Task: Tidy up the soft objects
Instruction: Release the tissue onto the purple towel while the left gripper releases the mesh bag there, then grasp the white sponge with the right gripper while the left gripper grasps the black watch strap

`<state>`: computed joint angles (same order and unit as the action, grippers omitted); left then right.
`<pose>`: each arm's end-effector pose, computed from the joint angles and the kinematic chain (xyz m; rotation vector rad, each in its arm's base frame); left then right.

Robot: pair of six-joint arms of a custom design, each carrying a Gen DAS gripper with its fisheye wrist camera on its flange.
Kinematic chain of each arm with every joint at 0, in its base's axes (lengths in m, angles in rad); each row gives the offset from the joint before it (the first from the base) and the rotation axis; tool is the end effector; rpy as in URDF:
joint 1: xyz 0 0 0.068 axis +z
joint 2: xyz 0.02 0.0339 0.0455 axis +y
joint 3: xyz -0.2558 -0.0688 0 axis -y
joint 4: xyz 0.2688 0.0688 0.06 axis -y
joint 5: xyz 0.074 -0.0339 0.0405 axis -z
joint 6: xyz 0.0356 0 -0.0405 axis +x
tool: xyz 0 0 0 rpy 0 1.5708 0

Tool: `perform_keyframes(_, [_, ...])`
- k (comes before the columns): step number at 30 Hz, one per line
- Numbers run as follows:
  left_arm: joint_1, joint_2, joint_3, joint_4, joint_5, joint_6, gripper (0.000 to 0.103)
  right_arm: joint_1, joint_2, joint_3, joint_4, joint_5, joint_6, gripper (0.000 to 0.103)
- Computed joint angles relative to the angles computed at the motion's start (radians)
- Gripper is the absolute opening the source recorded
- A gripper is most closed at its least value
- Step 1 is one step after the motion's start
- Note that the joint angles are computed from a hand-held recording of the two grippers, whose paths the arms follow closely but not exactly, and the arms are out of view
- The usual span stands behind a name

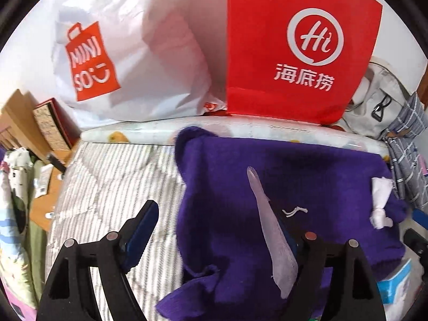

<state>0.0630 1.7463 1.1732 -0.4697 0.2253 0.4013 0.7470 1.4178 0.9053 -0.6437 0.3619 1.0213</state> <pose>0.3776 0.0158 0.1761 0.5112 2.5255 -0.1234 0.2198 0.1864 0.1886 0.4548 2.5633 0.1214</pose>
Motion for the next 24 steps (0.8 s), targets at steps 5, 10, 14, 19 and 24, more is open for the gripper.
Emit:
perform_keyframes(5, [0.055,0.082,0.104,-0.194,0.192,0.079,0.080,0.055,0.000,-0.002,0.005,0.020,0.044,0.079])
perform_keyframes(10, [0.072,0.147,0.156,-0.271,0.214,0.095,0.032,0.083,0.043,0.009,0.014,0.015,0.066,0.079])
perform_keyframes(14, [0.095,0.174,0.177,-0.286,0.238,0.078,0.017,0.092,0.069,0.016,0.025,0.007,0.068,0.079])
perform_keyframes(19, [0.111,0.142,0.151,-0.245,0.254,0.096,0.026,0.129,0.037,0.007,0.017,0.021,0.092,0.079])
perform_keyframes(24, [0.135,0.119,0.152,-0.260,0.293,0.092,0.032,0.218,-0.038,-0.011,-0.002,0.046,0.161,0.079])
